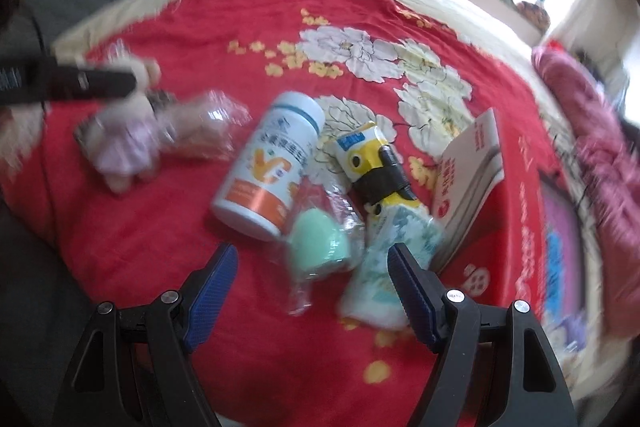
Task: Organize soft objects
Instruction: 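Reach the left tool to the white bear while the right reaches the green sponge bag, then grasp the white bear plush with the left tool while the right grasps the sponge bag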
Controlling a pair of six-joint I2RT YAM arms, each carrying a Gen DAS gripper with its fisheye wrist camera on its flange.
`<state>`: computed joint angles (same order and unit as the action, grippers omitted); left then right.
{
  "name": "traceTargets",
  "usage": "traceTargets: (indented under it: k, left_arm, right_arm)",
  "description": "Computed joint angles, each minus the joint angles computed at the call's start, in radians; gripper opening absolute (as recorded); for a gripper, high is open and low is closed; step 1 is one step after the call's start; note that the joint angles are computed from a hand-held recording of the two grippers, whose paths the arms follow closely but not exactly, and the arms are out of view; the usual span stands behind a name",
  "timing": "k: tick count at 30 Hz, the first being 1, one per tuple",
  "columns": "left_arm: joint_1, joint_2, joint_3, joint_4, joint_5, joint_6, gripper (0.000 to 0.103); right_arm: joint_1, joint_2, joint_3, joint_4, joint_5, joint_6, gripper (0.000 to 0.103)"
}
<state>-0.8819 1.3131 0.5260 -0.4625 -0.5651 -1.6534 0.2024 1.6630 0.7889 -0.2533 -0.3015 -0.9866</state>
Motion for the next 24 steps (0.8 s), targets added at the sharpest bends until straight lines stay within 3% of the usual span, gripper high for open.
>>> traceTargets:
  k: [6,11,16,20,21,24]
  left_arm:
    - [0.018,-0.001,-0.018,0.038,0.014,0.022,0.068]
    - [0.027,0.000,-0.025,0.060,0.025,0.033,0.064]
    - [0.052,0.015,-0.032,0.095,0.056,0.057,0.058]
    - [0.066,0.017,-0.035,0.113,0.061,0.079,0.049]
    - [0.068,0.016,-0.037,0.117,0.062,0.083,0.042]
    - [0.068,0.014,-0.039,0.122,0.058,0.085,0.040]
  right_arm:
    - [0.043,0.014,-0.117,0.239,0.090,-0.158,0.078]
    - [0.068,0.068,-0.126,0.309,0.120,-0.208,0.077]
    - [0.081,0.105,-0.096,0.302,0.116,-0.226,0.069]
    - [0.084,0.121,-0.053,0.236,0.094,-0.223,0.051]
    - [0.084,0.130,-0.040,0.217,0.092,-0.221,0.050]
    - [0.064,0.137,-0.006,0.155,0.059,-0.186,0.048]
